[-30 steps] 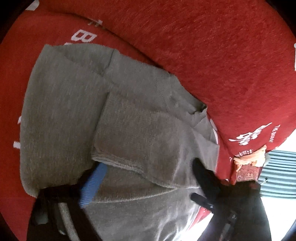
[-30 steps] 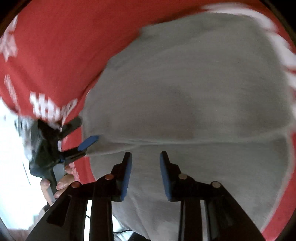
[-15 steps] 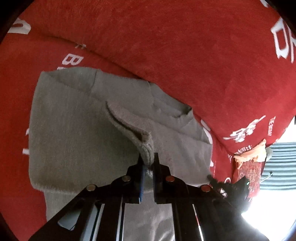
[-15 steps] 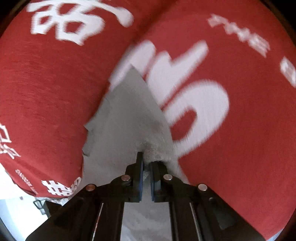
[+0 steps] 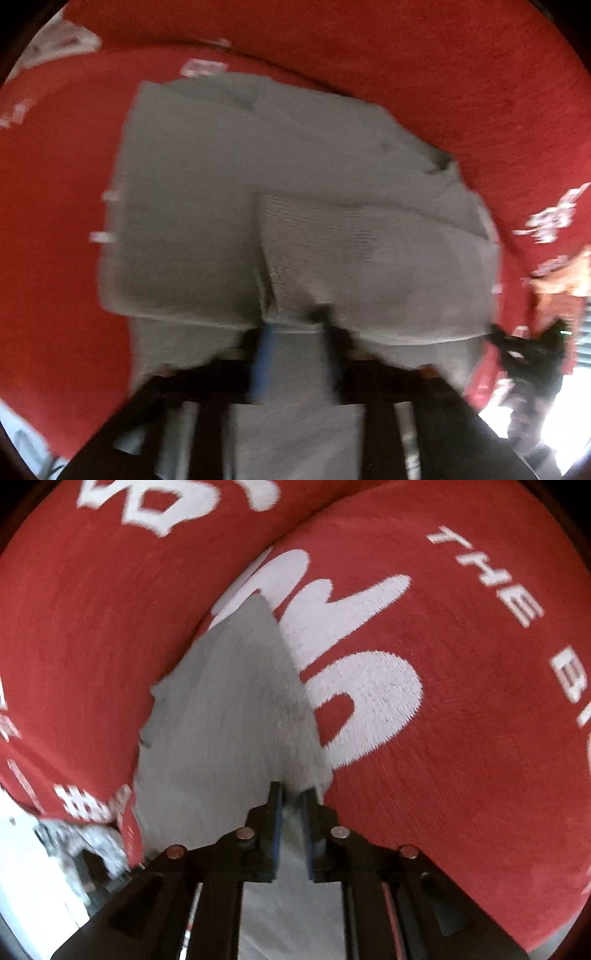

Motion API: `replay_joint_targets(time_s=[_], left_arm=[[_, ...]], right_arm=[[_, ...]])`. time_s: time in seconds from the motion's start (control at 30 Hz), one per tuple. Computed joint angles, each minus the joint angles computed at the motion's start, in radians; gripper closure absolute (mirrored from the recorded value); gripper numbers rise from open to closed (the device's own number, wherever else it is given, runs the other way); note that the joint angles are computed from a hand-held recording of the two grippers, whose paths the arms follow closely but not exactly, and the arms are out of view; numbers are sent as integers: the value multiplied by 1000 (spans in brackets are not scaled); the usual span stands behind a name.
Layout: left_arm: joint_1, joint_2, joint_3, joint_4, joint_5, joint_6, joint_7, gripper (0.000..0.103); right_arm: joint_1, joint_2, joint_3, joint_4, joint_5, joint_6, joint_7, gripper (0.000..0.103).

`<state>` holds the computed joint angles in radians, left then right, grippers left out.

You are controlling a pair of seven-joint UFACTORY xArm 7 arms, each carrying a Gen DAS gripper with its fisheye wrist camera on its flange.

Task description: Fold small clothes

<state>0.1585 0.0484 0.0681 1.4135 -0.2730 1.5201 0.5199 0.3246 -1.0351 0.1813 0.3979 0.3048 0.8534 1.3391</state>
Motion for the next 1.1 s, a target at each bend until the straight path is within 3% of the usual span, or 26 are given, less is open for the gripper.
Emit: replay_joint_targets(time_s=[0.1,0.23,0.3,0.47,0.63,0.67,0.7,0.87,1.03,1.1], left_arm=[[1,-29,3,1,25,-43,30,47],[-7,-45,-1,3,41,-63,40,46],[-25,-64,-13,-29,64,-95,38,47],[-73,-96,-37,-108,93,-158,-7,47],[-94,-102,-38,-147,124,-195,-69,47],[-96,-104,-37,-149,125,-198,-73,47],[-100,-107,-39,-152,129,-201,-79,47],[-118,-138,-47,-195,158,-235,-84,47],[-131,-171,-49,-233,184,-262,-96,46],[-135,-175,-50,-231,187,-254,-104,47]], right_arm=[[8,-13,-2,59,-37,55,-48,69],[-41,-33,-24,103,-104,155,-115,67],[-75,-27,-49,84,-109,150,-143,67],[-125,49,-106,28,-84,7,-230,67],[-112,144,-156,-6,-7,-149,-310,68],[-104,168,-161,6,-2,-167,-333,79],[-101,190,-163,30,-9,-151,-358,95],[-155,271,-93,206,-169,41,-467,95],[-228,250,-96,205,-231,242,-471,102],[-239,180,-114,165,-192,247,-445,100]])
